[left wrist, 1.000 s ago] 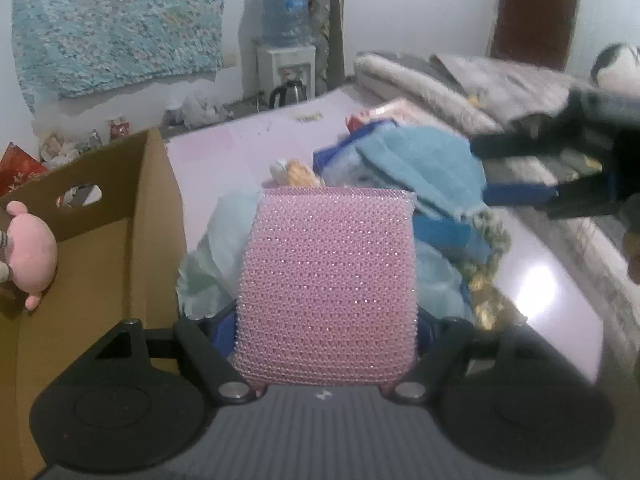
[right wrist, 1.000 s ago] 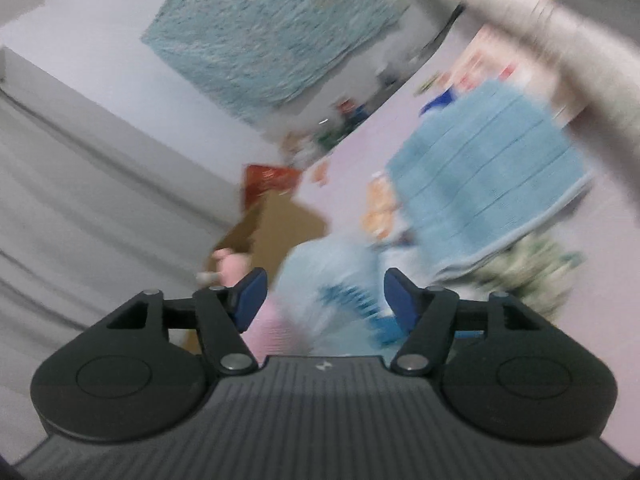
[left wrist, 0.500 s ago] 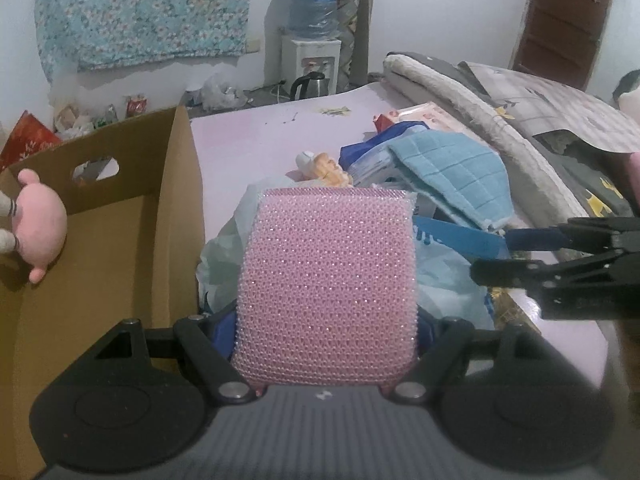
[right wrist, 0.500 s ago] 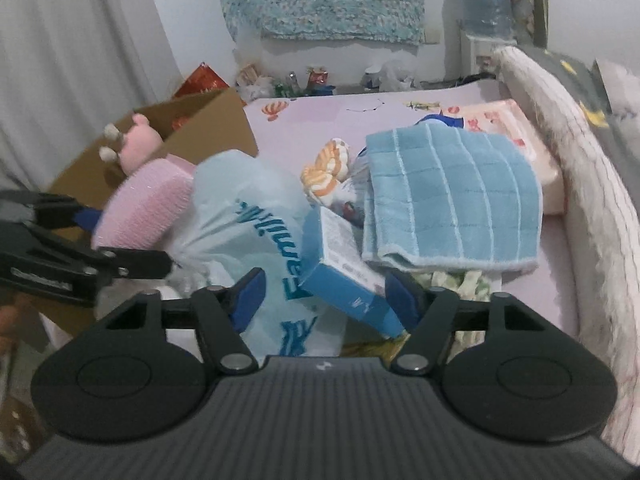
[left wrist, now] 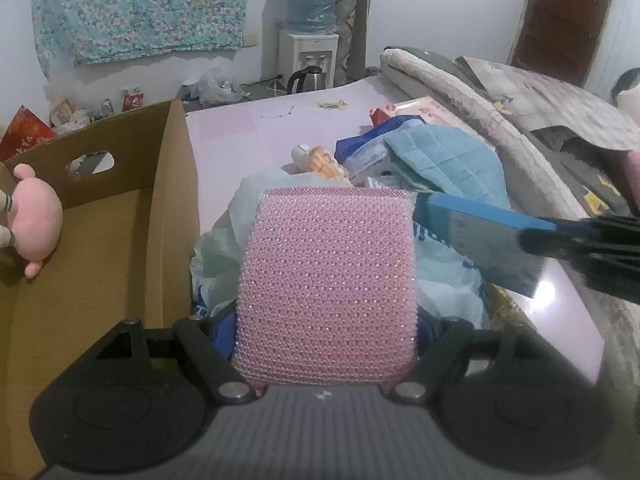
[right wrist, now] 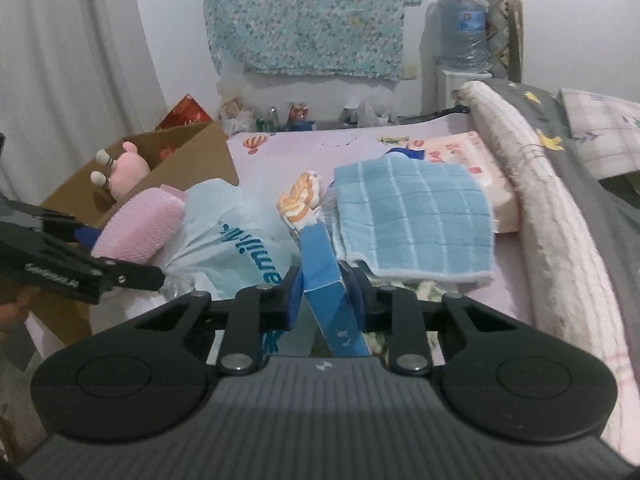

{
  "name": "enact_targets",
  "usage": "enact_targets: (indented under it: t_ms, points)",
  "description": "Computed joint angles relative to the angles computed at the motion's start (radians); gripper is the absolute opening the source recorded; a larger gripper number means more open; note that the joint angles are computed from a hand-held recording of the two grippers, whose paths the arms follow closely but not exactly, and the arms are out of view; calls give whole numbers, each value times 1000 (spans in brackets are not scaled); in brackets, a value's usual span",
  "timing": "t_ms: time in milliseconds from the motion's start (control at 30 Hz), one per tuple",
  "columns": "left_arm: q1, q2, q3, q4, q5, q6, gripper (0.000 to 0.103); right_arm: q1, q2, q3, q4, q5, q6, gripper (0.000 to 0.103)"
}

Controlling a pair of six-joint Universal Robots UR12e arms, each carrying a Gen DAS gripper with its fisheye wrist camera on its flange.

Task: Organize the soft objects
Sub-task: 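Close the right tool on the blue bandage box while the left tool holds the sponge, then lift the bandage box with the right tool and carry it toward the cardboard box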

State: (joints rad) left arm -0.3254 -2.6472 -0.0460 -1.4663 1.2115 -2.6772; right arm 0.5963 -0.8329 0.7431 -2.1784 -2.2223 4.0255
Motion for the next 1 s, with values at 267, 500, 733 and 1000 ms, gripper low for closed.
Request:
enact_targets:
  t_ms: [267, 500, 733, 1000]
  points:
    - [-7, 70, -143, 85, 33, -6, 81, 38, -36, 54, 16, 16, -8, 22]
    - [-16, 81, -166, 101, 52, 2, 81, 53, -31, 74, -45, 95, -15, 25]
    - [-18, 99, -204, 124, 55, 7, 81, 51, -16, 79, -79, 191, 4, 37]
    - [-16, 104, -213, 123, 44, 6, 81, 48, -45, 133, -145, 186, 28, 84]
